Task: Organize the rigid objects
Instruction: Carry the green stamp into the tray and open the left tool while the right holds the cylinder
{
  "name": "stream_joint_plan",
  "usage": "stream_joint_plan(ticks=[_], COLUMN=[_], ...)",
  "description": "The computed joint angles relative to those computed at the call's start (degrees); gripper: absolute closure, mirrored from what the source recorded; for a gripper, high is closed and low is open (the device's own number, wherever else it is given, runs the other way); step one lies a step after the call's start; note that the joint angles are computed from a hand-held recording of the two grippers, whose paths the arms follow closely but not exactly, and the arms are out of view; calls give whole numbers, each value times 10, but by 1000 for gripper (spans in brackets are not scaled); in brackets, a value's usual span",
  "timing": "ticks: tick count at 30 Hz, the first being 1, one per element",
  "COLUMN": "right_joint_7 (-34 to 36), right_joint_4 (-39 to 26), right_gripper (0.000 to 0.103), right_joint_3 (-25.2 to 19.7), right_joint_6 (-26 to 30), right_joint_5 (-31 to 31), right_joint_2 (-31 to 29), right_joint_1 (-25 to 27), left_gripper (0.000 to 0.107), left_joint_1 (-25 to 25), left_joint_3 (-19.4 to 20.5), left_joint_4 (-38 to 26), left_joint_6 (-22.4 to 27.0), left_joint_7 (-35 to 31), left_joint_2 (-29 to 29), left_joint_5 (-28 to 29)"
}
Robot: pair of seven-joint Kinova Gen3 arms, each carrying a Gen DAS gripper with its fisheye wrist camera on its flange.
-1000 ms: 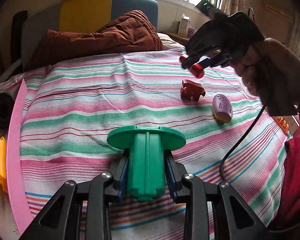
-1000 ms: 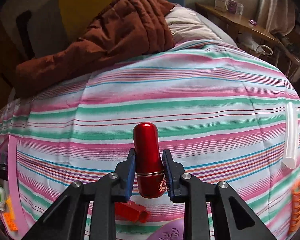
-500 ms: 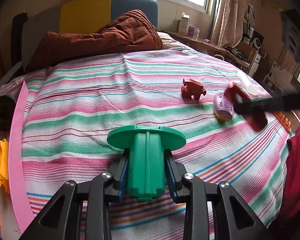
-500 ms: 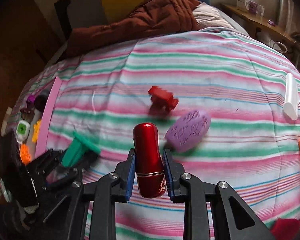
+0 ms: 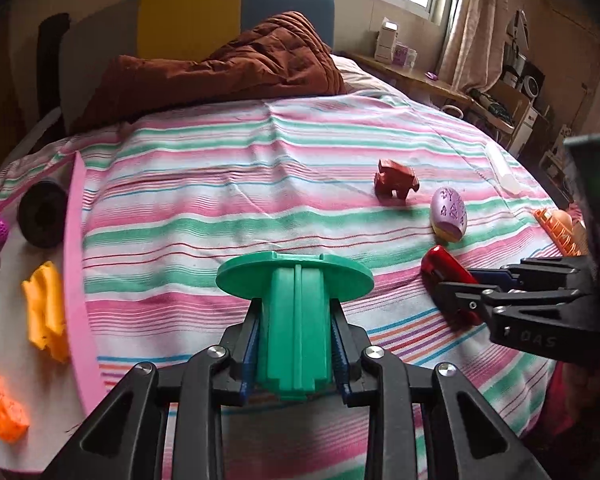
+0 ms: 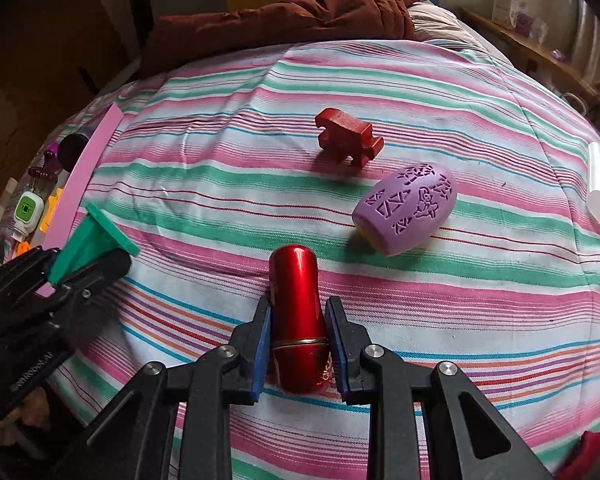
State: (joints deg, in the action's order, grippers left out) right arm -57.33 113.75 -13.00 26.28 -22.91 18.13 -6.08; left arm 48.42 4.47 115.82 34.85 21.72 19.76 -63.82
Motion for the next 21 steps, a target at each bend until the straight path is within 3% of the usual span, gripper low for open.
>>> stream_joint_plan(ticks=[6, 14, 21], right_joint_7=[-28, -33, -67], right_joint_4=[8, 23, 54], right_gripper=[76, 76, 76], right_joint_3=[12, 5, 16], right_joint_6=[-24, -48, -104], right_joint_5=[33, 44, 89], right_joint_2=[-4, -10, -22], right_joint_1=[-29, -28, -59], left_gripper=[78, 78, 78], left_joint_1=[18, 7, -4], left_joint_3=[25, 75, 105], left_joint_4=[5, 20, 39], left_joint_6=[82, 151, 179], left_joint_7=[13, 37, 59], left_joint_2=[-39, -84, -110], left_joint_5=[6, 9, 19])
